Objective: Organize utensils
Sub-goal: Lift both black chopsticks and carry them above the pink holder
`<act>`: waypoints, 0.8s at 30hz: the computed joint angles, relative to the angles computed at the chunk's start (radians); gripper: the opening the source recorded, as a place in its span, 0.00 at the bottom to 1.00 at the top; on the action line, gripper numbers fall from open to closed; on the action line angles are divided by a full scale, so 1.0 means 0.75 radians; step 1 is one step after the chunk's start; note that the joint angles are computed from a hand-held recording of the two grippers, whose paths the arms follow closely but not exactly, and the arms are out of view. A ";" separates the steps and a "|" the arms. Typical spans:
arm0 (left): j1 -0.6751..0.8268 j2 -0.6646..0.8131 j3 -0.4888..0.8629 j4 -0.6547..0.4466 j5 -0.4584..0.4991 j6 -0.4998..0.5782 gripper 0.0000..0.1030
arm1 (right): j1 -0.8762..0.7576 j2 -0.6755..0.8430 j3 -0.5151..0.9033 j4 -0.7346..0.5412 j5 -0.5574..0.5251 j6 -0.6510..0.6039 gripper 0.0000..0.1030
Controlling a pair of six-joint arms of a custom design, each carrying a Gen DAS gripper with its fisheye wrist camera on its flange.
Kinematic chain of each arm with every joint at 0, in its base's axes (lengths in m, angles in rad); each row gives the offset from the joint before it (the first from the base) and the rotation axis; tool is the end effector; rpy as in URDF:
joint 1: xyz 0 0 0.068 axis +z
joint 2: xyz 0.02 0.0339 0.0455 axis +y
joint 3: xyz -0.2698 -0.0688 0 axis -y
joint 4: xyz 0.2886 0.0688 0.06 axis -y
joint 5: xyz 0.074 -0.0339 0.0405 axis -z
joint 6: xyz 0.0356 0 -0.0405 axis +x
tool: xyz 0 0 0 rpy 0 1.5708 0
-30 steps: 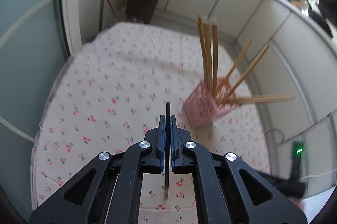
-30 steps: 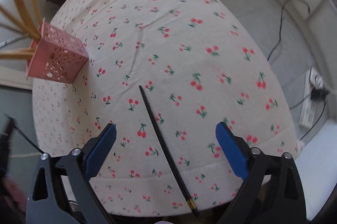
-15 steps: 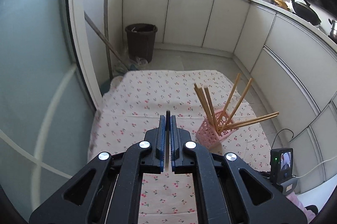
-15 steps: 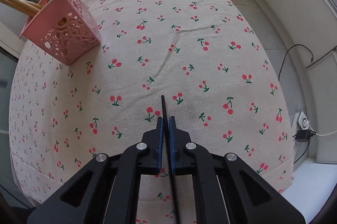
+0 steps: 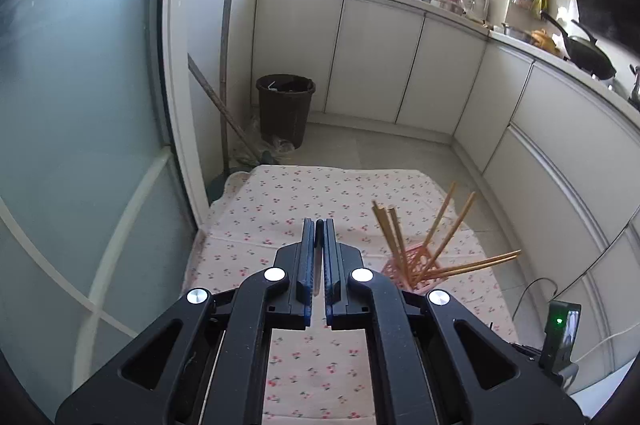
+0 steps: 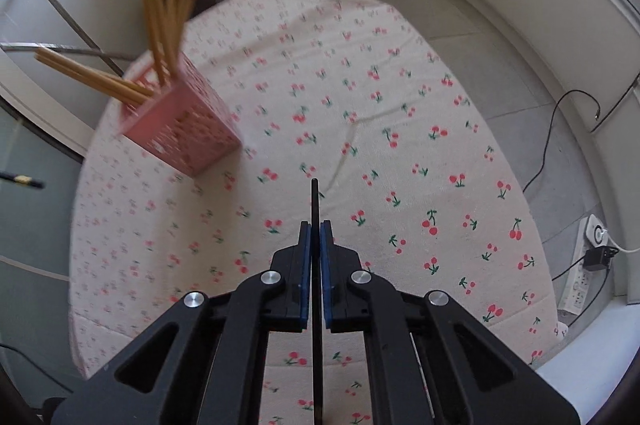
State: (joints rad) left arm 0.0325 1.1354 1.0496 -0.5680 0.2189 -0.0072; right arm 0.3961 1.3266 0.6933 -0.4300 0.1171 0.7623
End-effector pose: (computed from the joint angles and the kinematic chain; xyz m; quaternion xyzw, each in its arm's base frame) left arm 0.2853 0.0015 0.3270 0.0306 0.8921 -0.0924 0.4412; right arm 0.2563 0.1027 0.1573 0.1904 0.9475 0.0898 0.2407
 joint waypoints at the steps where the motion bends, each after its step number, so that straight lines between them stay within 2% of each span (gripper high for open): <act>1: -0.002 -0.004 -0.001 0.002 0.007 -0.011 0.03 | 0.003 -0.043 -0.004 -0.007 0.014 -0.001 0.05; 11: -0.055 -0.049 -0.025 0.013 0.012 -0.055 0.03 | 0.005 -0.456 -0.046 -0.168 0.099 0.023 0.05; 16: -0.073 -0.086 -0.036 0.016 0.037 -0.039 0.03 | 0.112 -0.591 -0.093 -0.208 0.208 0.245 0.05; 20: -0.107 -0.076 -0.026 0.006 0.007 -0.015 0.03 | 0.284 -0.566 -0.103 -0.204 0.332 0.408 0.05; 24: -0.121 -0.076 -0.020 -0.006 -0.005 -0.017 0.03 | 0.374 -0.473 -0.065 -0.187 0.370 0.433 0.05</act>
State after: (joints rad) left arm -0.0584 1.0781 1.0348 -0.5723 0.2148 -0.0200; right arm 0.6766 0.9720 0.6448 -0.5705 0.3948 1.0869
